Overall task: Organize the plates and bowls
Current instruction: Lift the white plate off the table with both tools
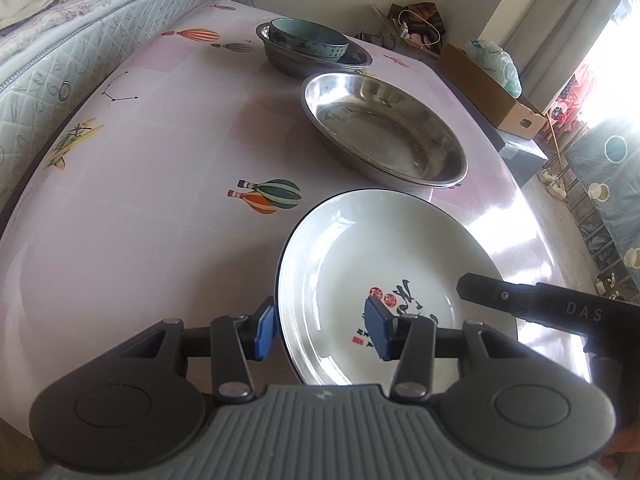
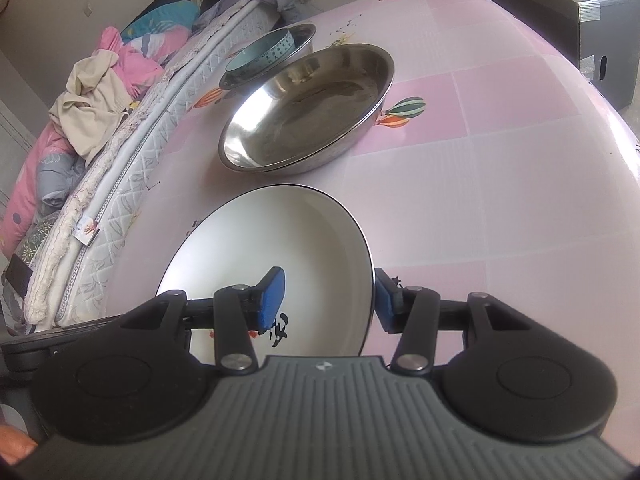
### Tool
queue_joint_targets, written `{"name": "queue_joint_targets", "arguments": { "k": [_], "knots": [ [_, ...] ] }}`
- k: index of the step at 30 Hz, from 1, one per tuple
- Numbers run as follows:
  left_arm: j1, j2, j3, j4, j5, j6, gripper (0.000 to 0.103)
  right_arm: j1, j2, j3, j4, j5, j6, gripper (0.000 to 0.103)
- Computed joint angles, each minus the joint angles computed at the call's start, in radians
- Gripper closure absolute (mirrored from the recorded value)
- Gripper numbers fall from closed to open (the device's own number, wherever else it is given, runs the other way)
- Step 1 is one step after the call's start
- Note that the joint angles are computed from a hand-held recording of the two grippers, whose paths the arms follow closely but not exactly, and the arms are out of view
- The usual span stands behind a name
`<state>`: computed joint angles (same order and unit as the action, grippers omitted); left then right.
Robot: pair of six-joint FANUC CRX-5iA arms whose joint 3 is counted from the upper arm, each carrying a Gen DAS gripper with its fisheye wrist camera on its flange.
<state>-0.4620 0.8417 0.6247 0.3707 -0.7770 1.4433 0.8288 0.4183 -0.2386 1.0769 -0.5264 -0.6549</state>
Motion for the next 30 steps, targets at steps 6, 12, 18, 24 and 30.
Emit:
{"name": "queue_joint_targets", "arguments": {
  "k": [6, 12, 18, 24, 30],
  "knots": [
    [-0.004, -0.001, 0.002, -0.018, -0.001, 0.008, 0.056, -0.001, -0.014, -0.027, 0.068, -0.009, -0.053, 0.057],
    [-0.007, 0.0, 0.008, -0.035, -0.006, 0.017, 0.056, -0.003, -0.022, -0.044, 0.094, -0.011, -0.09, 0.057],
    [-0.01, 0.003, 0.015, -0.047, -0.01, 0.027, 0.056, -0.002, -0.026, -0.057, 0.103, -0.005, -0.12, 0.057],
    [-0.013, 0.003, 0.015, -0.057, -0.008, 0.031, 0.056, -0.003, -0.025, -0.058, 0.109, -0.005, -0.125, 0.059],
    [-0.014, 0.002, 0.017, -0.06, -0.009, 0.034, 0.056, -0.004, -0.02, -0.054, 0.108, 0.002, -0.111, 0.065]
  ]
}}
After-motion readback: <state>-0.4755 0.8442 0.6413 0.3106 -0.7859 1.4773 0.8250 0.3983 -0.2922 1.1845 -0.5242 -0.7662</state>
